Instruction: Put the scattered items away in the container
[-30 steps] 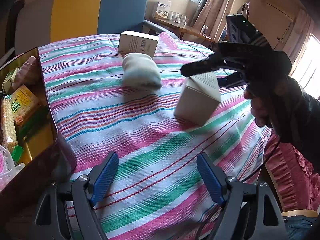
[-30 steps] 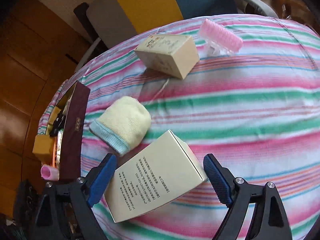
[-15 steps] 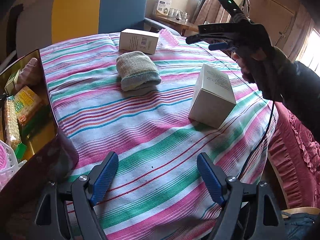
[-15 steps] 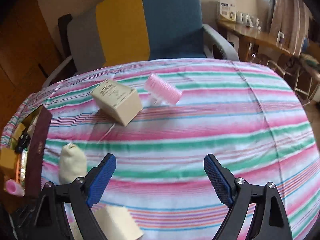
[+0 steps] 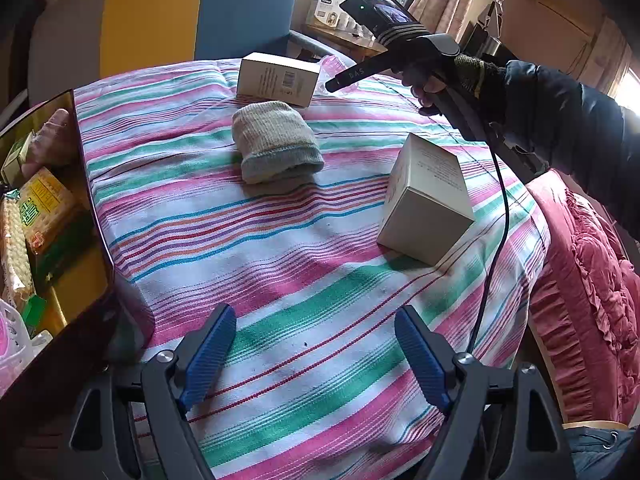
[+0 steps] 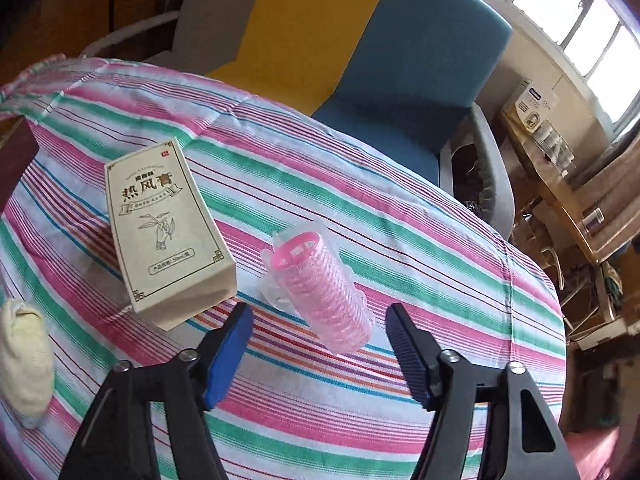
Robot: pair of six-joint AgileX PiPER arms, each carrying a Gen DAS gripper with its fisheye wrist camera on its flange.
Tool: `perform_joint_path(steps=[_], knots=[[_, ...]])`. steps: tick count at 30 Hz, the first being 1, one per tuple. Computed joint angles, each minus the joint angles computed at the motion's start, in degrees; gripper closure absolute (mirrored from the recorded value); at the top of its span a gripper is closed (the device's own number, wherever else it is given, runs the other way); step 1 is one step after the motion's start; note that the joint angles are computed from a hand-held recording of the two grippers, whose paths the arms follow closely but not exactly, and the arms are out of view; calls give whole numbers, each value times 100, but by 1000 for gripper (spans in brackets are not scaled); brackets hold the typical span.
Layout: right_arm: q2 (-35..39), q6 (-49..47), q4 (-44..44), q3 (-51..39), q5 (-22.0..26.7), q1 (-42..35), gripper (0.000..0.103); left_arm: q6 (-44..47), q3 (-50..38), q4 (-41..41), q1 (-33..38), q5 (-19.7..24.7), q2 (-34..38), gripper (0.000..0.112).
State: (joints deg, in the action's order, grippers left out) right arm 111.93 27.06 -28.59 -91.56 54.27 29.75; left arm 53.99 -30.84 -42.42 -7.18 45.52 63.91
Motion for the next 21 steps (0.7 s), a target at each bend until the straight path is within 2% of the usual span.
perform_joint_path(steps=[1,3,8,15,20,21], knots=[[17,-32,8,-2,1,-26,53,-1,8,-1,-9,-10,-9,28],[-96,122,-44,180,-102,-58,68,-13,31,-13,-52,-53,-23,26],[-728,763,-100,1095,-427,12,69,-73,100,6,-140,-163,-111,26],[-2180,2119,50,2966,-993,383,70,-139,130,117,-169,-180,-204,26],[-3271,3259,172,4238,-1126,863,70,-790,-59,628,-452,-202,-170,26],[-3458,3516,184,4451,-1113,991,74,-848,-102,656,-472,-166,-165,26]])
